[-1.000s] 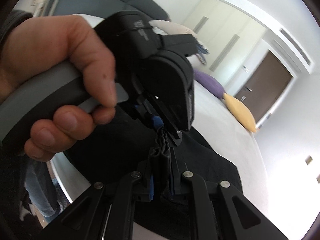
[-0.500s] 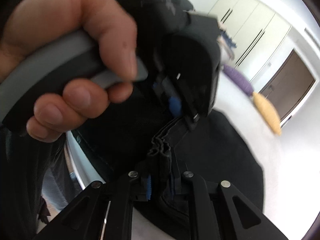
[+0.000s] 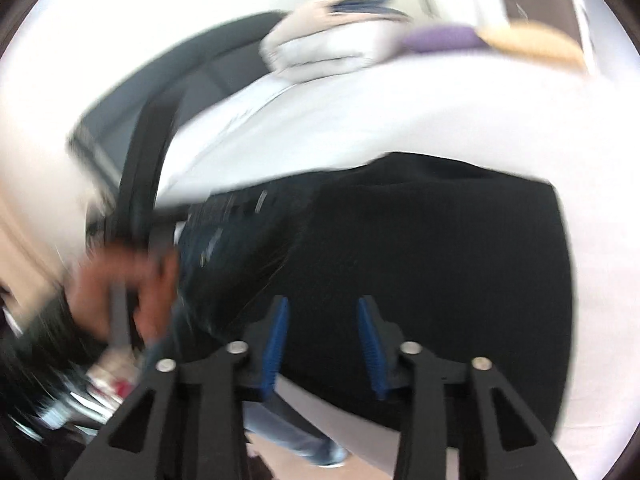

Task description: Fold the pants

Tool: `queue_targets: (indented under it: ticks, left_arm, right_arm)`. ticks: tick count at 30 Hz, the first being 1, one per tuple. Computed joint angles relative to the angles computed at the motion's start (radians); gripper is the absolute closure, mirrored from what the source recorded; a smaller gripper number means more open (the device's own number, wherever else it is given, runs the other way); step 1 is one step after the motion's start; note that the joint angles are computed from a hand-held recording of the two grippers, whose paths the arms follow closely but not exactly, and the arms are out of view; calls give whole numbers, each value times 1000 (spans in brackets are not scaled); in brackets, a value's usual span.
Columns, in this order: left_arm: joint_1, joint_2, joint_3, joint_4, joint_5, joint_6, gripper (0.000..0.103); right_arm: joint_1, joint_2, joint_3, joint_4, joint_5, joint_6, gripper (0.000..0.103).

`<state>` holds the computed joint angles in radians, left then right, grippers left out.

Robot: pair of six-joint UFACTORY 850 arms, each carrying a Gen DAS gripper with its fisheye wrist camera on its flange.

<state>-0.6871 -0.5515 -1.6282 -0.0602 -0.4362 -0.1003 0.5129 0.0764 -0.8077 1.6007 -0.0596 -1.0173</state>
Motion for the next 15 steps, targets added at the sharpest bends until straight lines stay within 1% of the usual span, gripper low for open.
queue_targets:
  ticks: [1, 2, 3, 4, 5, 6, 7, 8, 9, 10, 11, 12, 13, 14, 15]
  left_arm:
    - [-34, -23, -21, 96, -25, -67, 88]
    - [-58, -46, -36, 176, -59, -118, 88]
    - [-74, -55, -35, 250, -63, -180, 88]
    - [-87, -49, -16, 336, -41, -249, 88]
    - [-95, -50, -14, 380, -41, -286, 88]
    - [-96, -54, -23, 381, -54, -288, 88]
    - [-100, -56, -28, 371, -61, -286, 88]
    - [-96, -57, -32, 349, -65, -270, 88]
    - [-95, -61, -39, 337, -72, -259, 88]
    - [-94, -82, -61, 338, -75, -257, 88]
    - [-96, -85, -65, 347, -79, -267, 88]
    - [-97, -85, -69, 354, -84, -273, 88]
    - [-101, -88, -73, 364, -87, -285, 88]
    - [-102, -91, -77, 366, -89, -290, 88]
    - [-106, -96, -87, 366, -94, -296, 88]
  right_arm:
    - [-56, 21, 22, 56, -53, -20, 73]
    - [-74, 21, 14, 69, -70, -11, 75]
    - [-123, 29, 25, 118, -129, -44, 76]
    - [-175, 24, 28, 128, -193, -48, 77]
    - [-204, 19, 25, 118, -215, -29, 77]
    - [-232, 7, 18, 109, -240, -12, 77]
    - [-261, -17, 4, 106, -293, 2, 77]
    - [-312, -55, -8, 129, -364, -3, 77]
    - [-338, -73, -3, 150, -394, -15, 77]
    - [-367, -109, -19, 135, -435, 7, 77]
    - [-370, -139, -32, 140, -458, 11, 77]
    - [-392, -172, -48, 111, -488, 46, 81]
    - [-398, -183, -48, 95, -490, 70, 93]
    - [-407, -193, -46, 79, -498, 89, 97]
    - [-408, -200, -39, 105, -508, 67, 100]
